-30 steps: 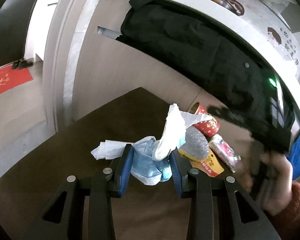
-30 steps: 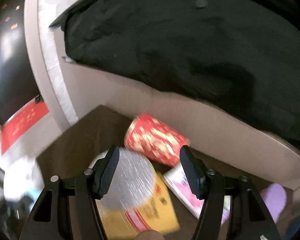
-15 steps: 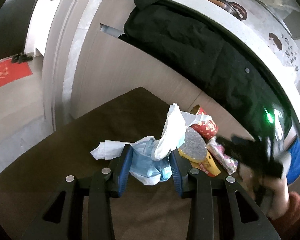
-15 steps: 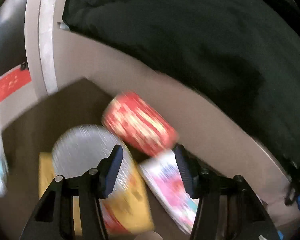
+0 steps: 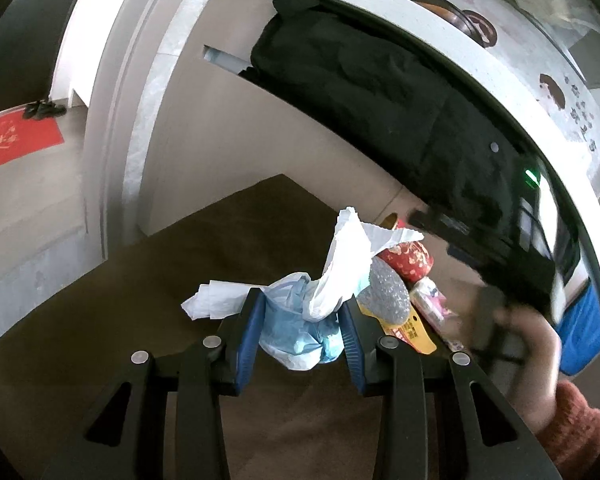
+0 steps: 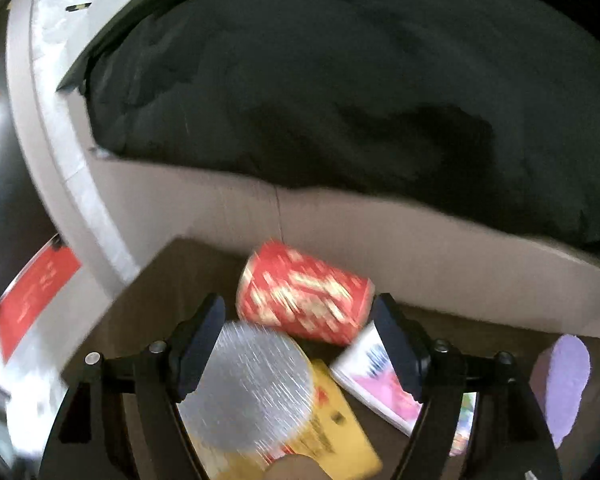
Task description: Collect trash
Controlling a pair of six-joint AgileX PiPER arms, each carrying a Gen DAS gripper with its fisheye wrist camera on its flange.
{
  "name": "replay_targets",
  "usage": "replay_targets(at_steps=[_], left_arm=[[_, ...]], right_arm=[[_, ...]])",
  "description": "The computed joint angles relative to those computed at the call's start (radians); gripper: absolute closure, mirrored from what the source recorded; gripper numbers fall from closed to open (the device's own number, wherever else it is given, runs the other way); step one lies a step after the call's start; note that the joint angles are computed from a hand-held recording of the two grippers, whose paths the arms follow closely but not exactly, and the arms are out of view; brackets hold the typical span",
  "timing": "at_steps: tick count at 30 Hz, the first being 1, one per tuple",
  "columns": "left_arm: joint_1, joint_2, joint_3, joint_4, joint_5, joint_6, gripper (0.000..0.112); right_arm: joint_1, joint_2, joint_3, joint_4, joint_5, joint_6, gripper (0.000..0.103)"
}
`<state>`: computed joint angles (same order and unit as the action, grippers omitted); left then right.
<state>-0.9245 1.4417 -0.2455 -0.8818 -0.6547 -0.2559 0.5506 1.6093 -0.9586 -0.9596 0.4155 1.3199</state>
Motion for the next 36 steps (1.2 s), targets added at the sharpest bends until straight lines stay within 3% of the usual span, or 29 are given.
replay_targets(at_steps=[3,6,9,14,18,19,21,24,28,30,31,36], left_arm=[[0.006,0.005,0.002,0.014,0.001,-0.016,0.074],[0.018,-0.001,0.009,0.033,0.004,-0.036,0.074],[0.022,-0.012,0.023,0.053,-0.005,-0.067,0.074],[0.025,-0.030,0.041,0.101,-0.015,-0.119,0.074],[0.024,-0.036,0.040,0.121,0.000,-0.112,0.074],[0.029,-0.036,0.037,0.130,0.008,-0.109,0.074],[0.035,-0.037,0.028,0.124,0.025,-0.084,0.074],[0.035,-0.035,0.011,0.089,0.043,-0.033,0.074],[0.030,-0.028,-0.024,-0.030,0.081,0.089,0.074],[0.026,-0.033,-0.033,-0.090,0.092,0.147,0.074],[0.015,-0.040,-0.042,-0.152,0.094,0.206,0.074],[-0.098,-0.072,-0.112,-0.468,0.052,0.514,0.074]], right_arm=[[0.070,0.144,-0.151,-0.067,0.125,0.045,0.029],[0.097,0.277,-0.303,-0.001,0.240,-0.099,0.038],[0.090,0.273,-0.274,-0.014,0.270,-0.126,0.041],[-0.015,0.081,-0.027,-0.002,0.162,-0.133,0.040],[-0.159,-0.013,0.088,0.114,0.016,-0.230,0.040],[-0.183,-0.015,0.094,0.143,-0.011,-0.259,0.042],[-0.221,-0.012,0.097,0.178,-0.048,-0.312,0.059],[-0.229,0.037,0.049,0.220,-0.081,-0.394,0.062],[-0.220,0.120,-0.044,0.520,-0.148,-0.757,0.066],[-0.200,0.151,-0.088,0.677,-0.123,-0.957,0.089],[-0.196,0.152,-0.095,0.752,-0.113,-1.052,0.094],[-0.190,-0.030,0.044,1.005,-0.116,-1.365,0.099]])
